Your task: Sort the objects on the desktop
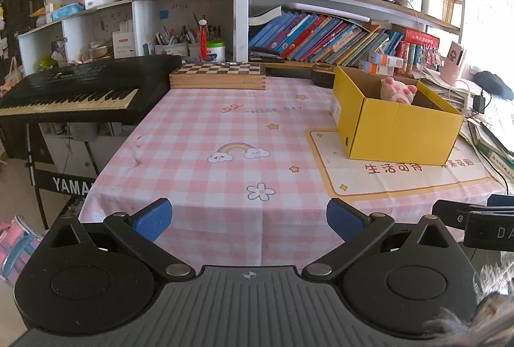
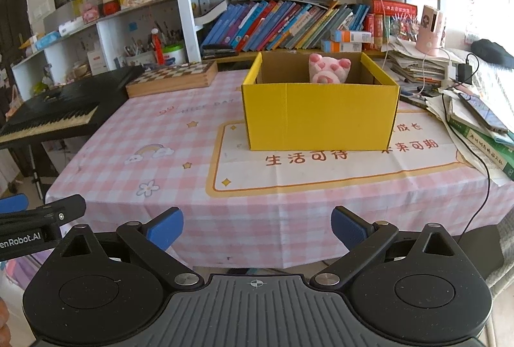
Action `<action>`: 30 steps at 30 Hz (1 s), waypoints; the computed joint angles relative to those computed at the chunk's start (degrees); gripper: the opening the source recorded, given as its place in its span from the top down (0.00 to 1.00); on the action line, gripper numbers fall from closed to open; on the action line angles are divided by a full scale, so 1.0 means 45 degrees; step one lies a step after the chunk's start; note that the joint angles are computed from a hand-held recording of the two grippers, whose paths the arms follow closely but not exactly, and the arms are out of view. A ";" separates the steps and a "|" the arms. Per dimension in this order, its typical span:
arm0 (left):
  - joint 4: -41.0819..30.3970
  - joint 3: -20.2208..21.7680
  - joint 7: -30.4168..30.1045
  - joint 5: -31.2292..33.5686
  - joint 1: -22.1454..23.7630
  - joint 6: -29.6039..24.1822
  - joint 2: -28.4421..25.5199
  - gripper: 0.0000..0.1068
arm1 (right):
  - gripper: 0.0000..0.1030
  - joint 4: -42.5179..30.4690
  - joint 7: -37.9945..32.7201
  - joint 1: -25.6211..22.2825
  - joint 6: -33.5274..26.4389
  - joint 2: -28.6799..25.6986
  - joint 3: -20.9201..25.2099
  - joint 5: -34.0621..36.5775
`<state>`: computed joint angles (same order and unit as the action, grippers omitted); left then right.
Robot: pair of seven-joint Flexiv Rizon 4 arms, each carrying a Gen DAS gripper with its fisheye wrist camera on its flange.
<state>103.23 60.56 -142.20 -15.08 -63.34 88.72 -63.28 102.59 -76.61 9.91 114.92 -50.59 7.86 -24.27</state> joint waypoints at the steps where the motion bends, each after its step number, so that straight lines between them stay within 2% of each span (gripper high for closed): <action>1: -0.0003 0.0008 -0.0013 0.0004 -0.0006 0.0007 -0.0009 0.04 | 0.03 0.0013 -0.0004 -0.0003 -0.0005 0.0005 0.0008 0.0001; 30: -0.0007 -0.0118 0.0211 0.0072 0.0047 0.0089 0.0023 0.04 | 0.03 0.0002 -0.0105 -0.0275 -0.0509 0.0006 0.0352 -0.0248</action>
